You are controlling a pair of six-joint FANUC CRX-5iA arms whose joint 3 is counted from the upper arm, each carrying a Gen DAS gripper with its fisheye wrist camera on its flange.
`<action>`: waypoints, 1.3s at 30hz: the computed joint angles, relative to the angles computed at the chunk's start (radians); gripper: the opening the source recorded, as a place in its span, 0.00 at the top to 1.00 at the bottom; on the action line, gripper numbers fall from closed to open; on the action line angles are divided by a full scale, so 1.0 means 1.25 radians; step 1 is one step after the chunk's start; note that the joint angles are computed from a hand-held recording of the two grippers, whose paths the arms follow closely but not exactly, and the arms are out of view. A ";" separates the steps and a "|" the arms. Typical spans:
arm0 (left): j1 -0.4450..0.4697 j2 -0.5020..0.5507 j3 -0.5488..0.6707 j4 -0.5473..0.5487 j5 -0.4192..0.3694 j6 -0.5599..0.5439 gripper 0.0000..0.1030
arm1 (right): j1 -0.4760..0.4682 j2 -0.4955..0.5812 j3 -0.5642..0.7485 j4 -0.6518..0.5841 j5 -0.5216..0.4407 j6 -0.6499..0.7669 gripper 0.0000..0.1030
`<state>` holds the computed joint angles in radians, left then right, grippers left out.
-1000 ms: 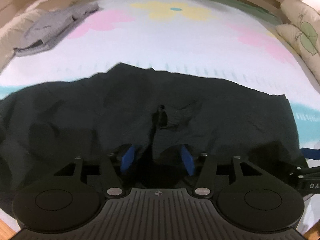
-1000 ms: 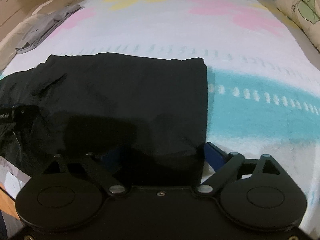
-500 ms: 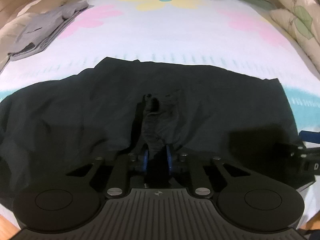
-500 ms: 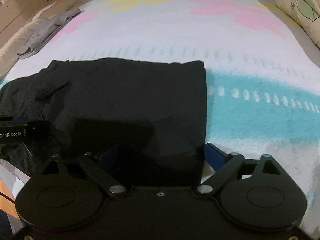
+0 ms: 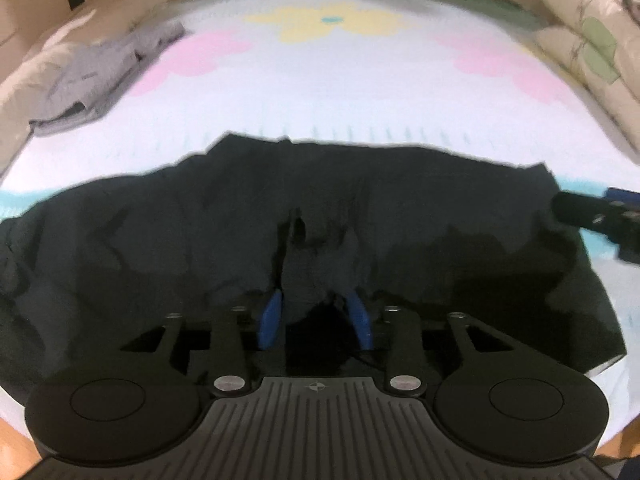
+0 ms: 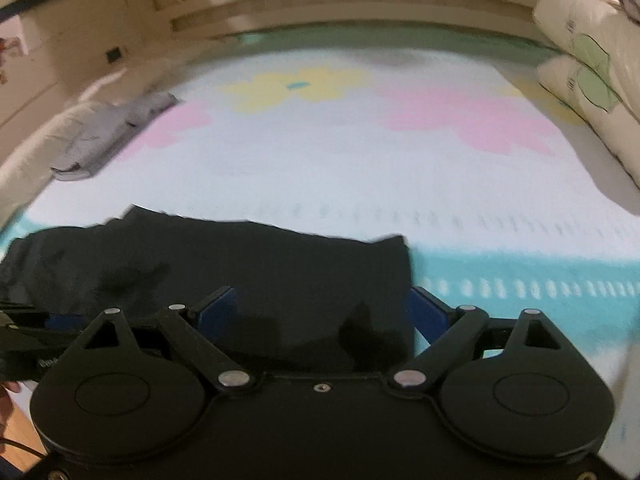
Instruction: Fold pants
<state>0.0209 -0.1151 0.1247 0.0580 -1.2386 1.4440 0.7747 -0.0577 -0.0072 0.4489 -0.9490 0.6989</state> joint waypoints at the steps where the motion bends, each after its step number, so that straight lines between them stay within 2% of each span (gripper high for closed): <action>1: 0.008 -0.010 -0.009 0.008 0.014 -0.005 0.59 | 0.003 0.000 -0.002 0.001 0.015 0.006 0.10; 4: 0.032 -0.038 -0.030 0.012 0.051 -0.012 0.57 | 0.011 0.010 0.008 -0.021 0.051 0.072 0.10; 8: 0.057 -0.056 -0.028 -0.045 0.075 0.036 0.53 | 0.027 0.043 0.044 -0.059 0.060 0.137 0.09; 10: 0.091 -0.063 -0.031 -0.044 0.078 0.057 0.50 | 0.031 0.060 0.066 -0.088 0.061 0.156 0.08; 12: 0.129 -0.066 -0.034 -0.031 0.076 0.071 0.38 | 0.036 0.075 0.083 -0.108 0.062 0.164 0.06; 13: 0.153 -0.068 -0.039 -0.018 0.076 0.073 0.36 | 0.039 0.083 0.090 -0.113 0.061 0.166 0.05; 21: 0.282 -0.081 -0.051 -0.022 0.062 0.135 0.36 | 0.062 0.150 0.151 -0.134 0.038 0.175 0.05; 26: 0.361 -0.097 -0.085 0.012 0.073 0.094 0.36 | 0.078 0.211 0.214 -0.145 -0.034 0.230 0.04; 28: 0.396 -0.106 -0.108 0.038 0.084 0.067 0.36 | 0.085 0.225 0.224 -0.144 -0.054 0.238 0.00; 31: 0.441 -0.117 -0.139 0.075 0.092 0.037 0.36 | 0.076 0.247 0.271 -0.205 -0.092 0.267 0.00; 34: 0.460 -0.117 -0.150 0.085 0.084 0.025 0.36 | 0.088 0.267 0.295 -0.189 -0.128 0.299 0.00; 39: 0.479 -0.114 -0.166 0.100 0.074 0.023 0.34 | 0.086 0.269 0.300 -0.201 -0.129 0.324 0.00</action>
